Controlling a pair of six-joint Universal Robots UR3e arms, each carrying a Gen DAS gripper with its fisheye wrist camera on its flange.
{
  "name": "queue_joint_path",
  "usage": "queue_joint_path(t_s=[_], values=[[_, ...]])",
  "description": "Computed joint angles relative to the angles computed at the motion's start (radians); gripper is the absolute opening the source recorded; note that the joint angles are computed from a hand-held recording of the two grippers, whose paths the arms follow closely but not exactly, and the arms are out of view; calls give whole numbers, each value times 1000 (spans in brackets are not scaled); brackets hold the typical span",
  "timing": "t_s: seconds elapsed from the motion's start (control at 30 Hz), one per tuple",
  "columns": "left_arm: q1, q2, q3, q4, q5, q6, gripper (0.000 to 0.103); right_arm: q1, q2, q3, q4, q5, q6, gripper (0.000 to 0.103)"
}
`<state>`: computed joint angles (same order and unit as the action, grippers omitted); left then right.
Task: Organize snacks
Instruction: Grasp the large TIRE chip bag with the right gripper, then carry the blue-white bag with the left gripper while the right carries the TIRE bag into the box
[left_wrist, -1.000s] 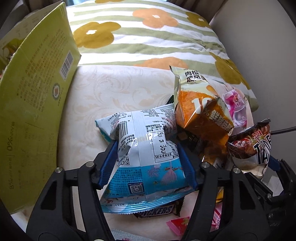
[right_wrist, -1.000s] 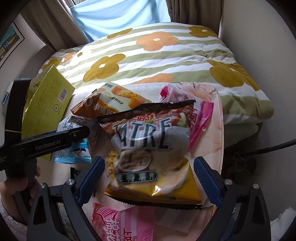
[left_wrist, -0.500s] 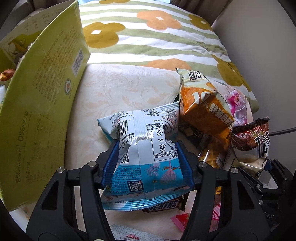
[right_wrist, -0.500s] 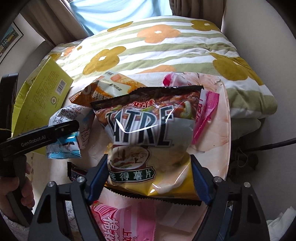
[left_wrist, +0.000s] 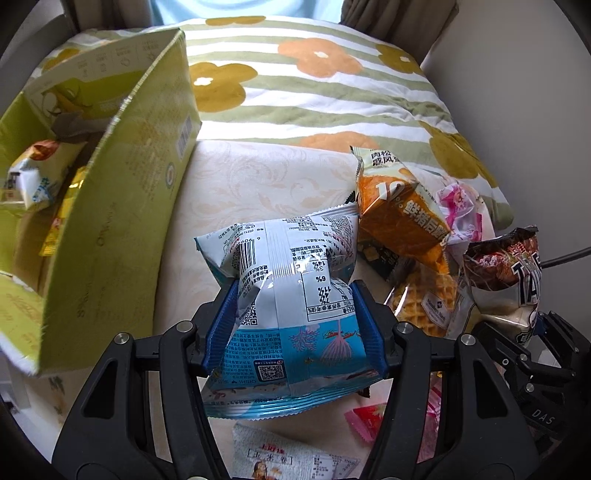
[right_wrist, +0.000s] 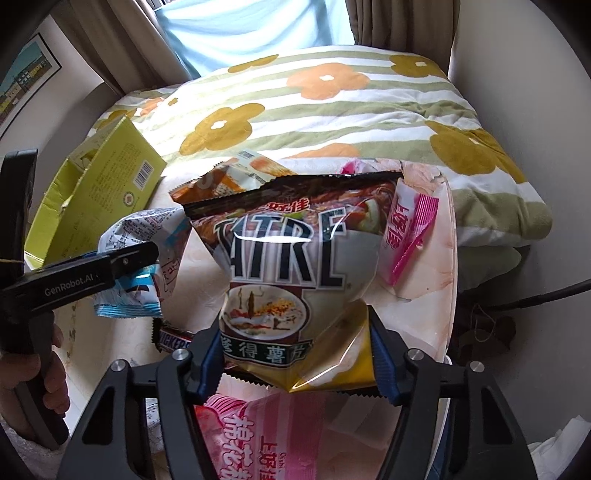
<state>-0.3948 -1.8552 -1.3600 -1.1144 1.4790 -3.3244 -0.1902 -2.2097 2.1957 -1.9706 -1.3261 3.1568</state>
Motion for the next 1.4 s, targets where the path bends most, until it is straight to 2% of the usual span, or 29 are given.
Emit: queue_joint_path(t_s=[0.23,0.4,0.57,0.7,0.87,1.1,1.27,1.4], values=[[-11,155,-73,5,13,-18,57,3,-85,-82,100,10,6,62],[-19,257,-43,-45,30,-23,57,35,-82,-177,135,15,11,62],[25,323,59,-111,33,21,57,139,-1,-305,97,-28,78,62],[128,362,123,-147,-11,87,57,295,139,-437,18,-121,163,62],[335,409,140,-188,-124,231,57,486,362,-632,-61,-242,272,62],[670,404,173,-304,-324,509,57,708,707,-957,-82,-385,459,62],[828,306,226,-371,-404,688,57,809,966,-1247,-17,-429,574,62],[887,222,245,-376,-416,793,57,861,1175,-1526,83,-461,649,62]])
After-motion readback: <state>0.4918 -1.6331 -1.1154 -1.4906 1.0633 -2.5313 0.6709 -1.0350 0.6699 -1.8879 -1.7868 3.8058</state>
